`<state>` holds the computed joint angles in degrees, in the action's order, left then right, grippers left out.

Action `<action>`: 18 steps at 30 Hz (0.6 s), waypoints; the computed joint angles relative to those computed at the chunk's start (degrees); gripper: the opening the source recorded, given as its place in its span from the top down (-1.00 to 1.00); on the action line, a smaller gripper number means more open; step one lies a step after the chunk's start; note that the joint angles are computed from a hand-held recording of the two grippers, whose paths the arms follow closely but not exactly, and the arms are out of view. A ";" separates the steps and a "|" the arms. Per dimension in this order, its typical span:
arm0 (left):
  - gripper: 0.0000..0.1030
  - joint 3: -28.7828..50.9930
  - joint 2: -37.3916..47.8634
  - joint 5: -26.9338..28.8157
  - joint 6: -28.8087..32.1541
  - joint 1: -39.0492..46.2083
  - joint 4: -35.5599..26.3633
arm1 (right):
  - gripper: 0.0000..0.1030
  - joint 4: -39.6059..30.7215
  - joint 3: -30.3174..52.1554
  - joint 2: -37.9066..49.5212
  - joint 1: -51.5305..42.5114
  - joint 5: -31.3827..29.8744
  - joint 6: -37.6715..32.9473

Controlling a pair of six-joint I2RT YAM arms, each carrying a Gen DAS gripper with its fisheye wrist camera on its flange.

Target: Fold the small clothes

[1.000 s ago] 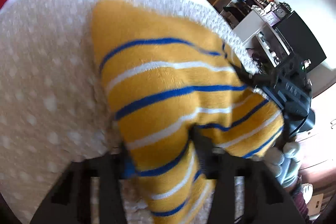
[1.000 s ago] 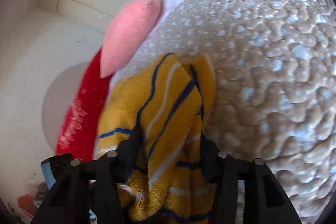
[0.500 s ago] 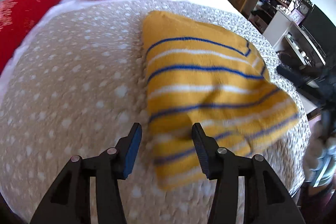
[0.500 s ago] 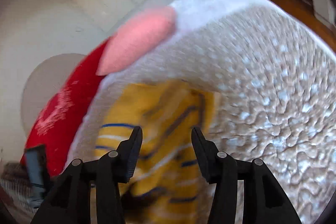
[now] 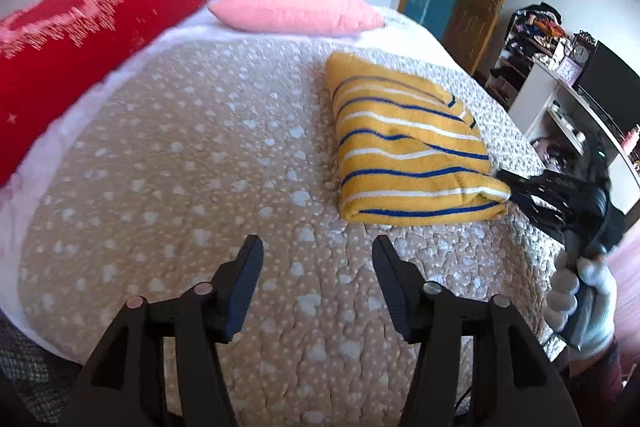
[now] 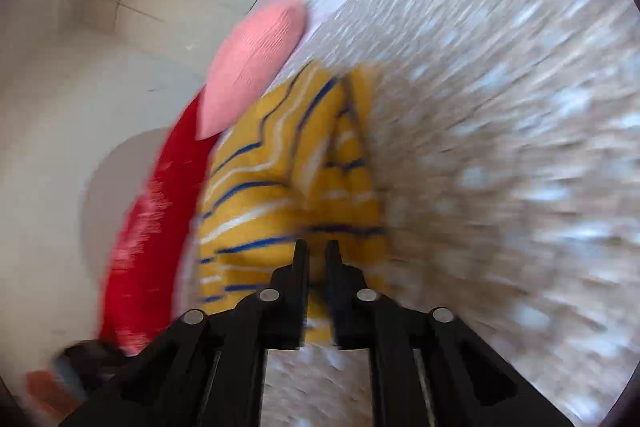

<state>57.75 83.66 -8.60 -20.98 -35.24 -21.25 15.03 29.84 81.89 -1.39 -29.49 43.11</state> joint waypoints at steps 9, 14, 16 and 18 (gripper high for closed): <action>-0.62 -5.43 -10.59 -36.65 -0.51 -15.68 5.87 | -0.08 -26.30 -4.69 -31.85 12.51 29.23 -7.44; -1.00 -9.96 -15.96 -46.37 5.32 -22.72 16.53 | -0.60 -35.77 -2.81 -39.28 32.47 61.49 -4.66; -1.00 -8.97 -16.59 -40.80 3.07 -22.33 13.96 | -1.00 -36.54 -3.48 -40.73 38.11 70.81 -1.19; -1.00 -8.31 -16.23 -35.24 0.95 -21.48 12.10 | -1.00 -35.43 -4.99 -40.74 40.30 75.05 2.20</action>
